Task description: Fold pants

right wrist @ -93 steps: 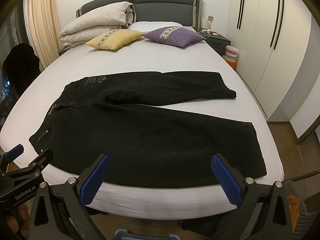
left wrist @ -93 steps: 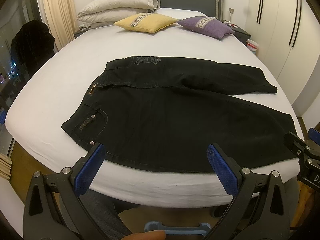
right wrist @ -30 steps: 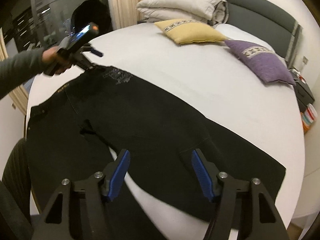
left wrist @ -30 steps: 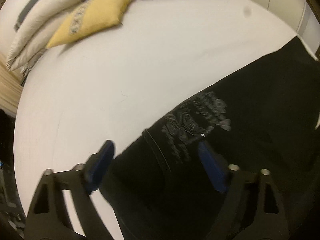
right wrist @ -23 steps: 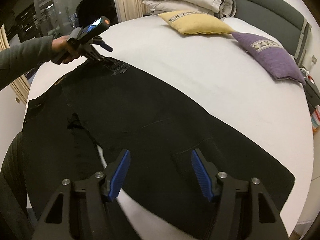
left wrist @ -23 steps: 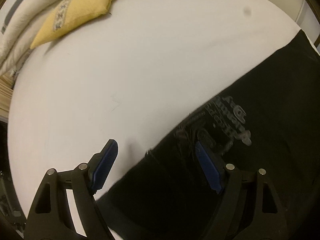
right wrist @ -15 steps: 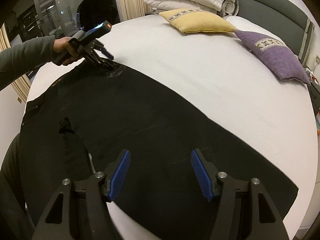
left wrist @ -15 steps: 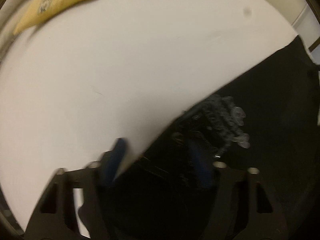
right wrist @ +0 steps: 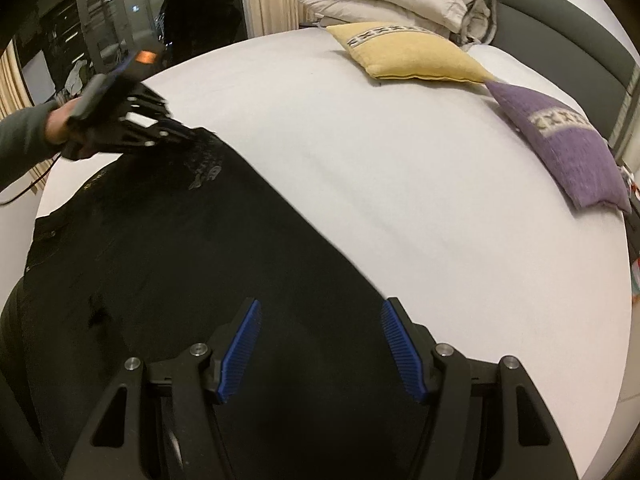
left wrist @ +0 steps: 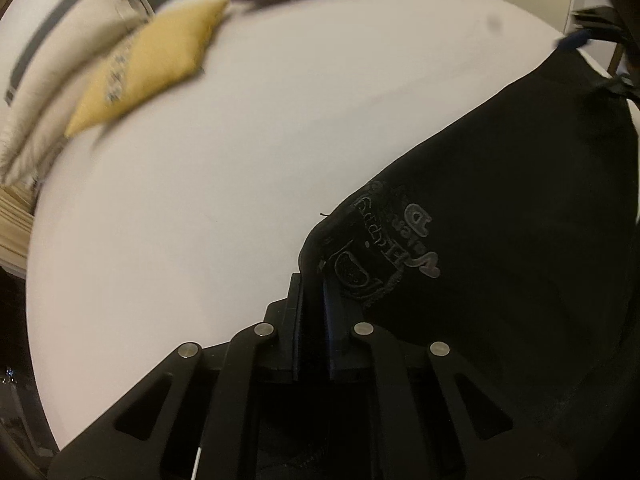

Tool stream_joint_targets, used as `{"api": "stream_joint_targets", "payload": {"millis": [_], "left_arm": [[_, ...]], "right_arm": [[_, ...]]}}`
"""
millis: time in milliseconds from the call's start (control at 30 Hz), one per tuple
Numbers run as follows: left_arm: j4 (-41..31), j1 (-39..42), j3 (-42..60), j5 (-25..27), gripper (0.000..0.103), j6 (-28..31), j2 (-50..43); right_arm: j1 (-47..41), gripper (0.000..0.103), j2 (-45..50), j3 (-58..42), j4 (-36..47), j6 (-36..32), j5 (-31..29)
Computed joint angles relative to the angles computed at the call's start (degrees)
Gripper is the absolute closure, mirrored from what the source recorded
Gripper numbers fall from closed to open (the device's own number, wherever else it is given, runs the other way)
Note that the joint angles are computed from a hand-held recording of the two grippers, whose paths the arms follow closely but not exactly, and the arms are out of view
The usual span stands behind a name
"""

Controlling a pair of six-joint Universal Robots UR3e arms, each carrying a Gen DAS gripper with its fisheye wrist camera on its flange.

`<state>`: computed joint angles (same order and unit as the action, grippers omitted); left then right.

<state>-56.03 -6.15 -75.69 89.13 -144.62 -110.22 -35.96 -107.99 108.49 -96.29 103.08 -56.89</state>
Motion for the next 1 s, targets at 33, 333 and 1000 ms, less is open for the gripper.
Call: {"api": "stream_joint_targets", "payload": {"millis": [33,333,1000], "left_arm": [[2.64,0.29,-2.57,-0.07,0.096,0.61,1.38],[13.99,1.8,-17.15,-2.54,0.096,4.48,14.71],[2.28,3.84,-32.43,-9.17,0.096,2.66,45.16]], "right_arm": [[1.59,0.04,1.29,-0.34,-1.87,0.94,-0.33],[15.97,0.053,13.32,-5.11,-14.27,8.97,-6.28],[11.45,0.1,-8.58,1.99,-9.41,7.23,-6.52]]}}
